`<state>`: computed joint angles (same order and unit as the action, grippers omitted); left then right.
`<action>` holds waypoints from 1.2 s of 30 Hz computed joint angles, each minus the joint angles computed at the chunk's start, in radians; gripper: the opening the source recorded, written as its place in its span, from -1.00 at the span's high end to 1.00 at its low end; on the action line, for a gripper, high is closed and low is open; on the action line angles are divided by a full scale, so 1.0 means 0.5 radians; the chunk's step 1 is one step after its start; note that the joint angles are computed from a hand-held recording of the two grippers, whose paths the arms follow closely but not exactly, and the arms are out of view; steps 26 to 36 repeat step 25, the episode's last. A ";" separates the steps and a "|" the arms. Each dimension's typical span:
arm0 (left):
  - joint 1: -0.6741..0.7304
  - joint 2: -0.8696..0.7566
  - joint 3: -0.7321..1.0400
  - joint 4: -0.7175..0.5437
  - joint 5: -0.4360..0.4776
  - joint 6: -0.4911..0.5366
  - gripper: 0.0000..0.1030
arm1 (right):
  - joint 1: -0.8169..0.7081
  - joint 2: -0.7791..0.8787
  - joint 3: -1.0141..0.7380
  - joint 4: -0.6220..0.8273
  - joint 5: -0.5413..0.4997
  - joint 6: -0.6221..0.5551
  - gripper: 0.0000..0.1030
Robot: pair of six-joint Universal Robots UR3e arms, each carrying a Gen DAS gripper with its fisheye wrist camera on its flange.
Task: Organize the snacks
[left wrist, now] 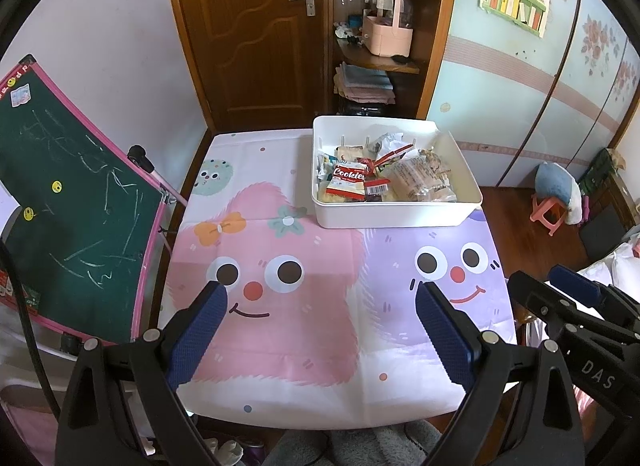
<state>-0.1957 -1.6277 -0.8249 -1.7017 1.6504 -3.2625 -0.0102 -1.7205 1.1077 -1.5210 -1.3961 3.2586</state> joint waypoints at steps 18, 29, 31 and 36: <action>0.051 0.096 -0.131 0.035 -0.024 0.061 -0.84 | 0.014 0.025 -0.056 0.019 -0.018 0.007 -0.28; 0.104 0.135 -0.204 0.066 -0.062 0.145 -0.84 | 0.023 0.034 -0.067 0.020 -0.023 0.012 -0.28; 0.104 0.135 -0.204 0.066 -0.062 0.145 -0.84 | 0.023 0.034 -0.067 0.020 -0.023 0.012 -0.28; 0.104 0.135 -0.204 0.066 -0.062 0.145 -0.84 | 0.023 0.034 -0.067 0.020 -0.023 0.012 -0.28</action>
